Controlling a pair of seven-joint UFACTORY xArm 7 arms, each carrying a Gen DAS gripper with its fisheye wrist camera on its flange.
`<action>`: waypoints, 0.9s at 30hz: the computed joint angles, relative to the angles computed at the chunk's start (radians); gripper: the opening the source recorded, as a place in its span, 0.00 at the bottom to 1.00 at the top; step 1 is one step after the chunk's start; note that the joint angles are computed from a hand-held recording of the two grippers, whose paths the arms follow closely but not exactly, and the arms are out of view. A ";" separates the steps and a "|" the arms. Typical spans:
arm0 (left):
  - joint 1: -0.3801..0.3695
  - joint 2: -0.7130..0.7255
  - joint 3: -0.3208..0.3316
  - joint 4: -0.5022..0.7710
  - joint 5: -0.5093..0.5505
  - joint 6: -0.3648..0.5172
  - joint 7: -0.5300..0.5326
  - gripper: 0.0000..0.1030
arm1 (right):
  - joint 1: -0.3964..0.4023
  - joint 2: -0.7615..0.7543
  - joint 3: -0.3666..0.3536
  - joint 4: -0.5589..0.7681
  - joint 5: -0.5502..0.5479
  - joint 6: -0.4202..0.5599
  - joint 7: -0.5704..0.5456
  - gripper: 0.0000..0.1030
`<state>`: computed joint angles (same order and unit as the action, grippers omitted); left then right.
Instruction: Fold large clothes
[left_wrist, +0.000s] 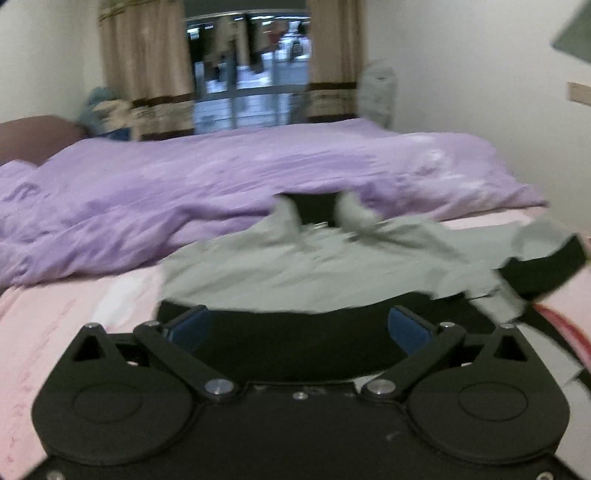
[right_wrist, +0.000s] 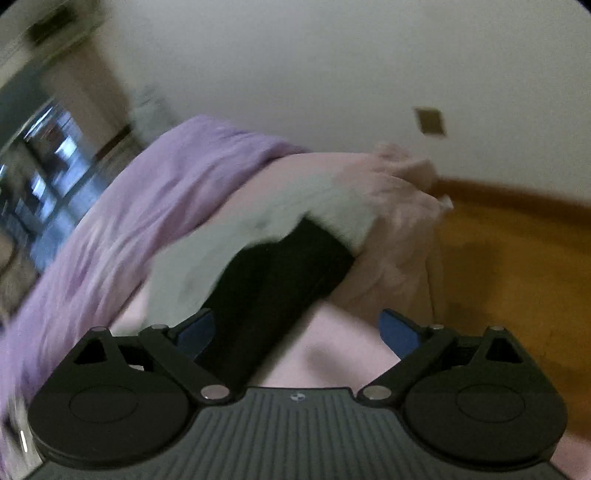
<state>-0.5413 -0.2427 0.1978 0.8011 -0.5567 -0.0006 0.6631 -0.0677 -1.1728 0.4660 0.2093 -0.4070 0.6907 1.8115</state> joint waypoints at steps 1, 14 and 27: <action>0.058 0.009 -0.040 -0.002 0.033 -0.003 -0.044 1.00 | -0.052 0.021 -0.061 -0.027 -0.010 -0.064 -0.003 1.00; 0.305 0.077 -0.210 0.008 0.357 -0.020 -0.346 1.00 | -0.473 0.218 0.042 -0.033 -0.007 -0.427 -0.063 0.12; 0.355 0.001 -0.185 -0.050 0.498 -0.025 -0.395 1.00 | -0.323 0.002 0.210 0.400 -0.150 -0.007 -0.278 0.07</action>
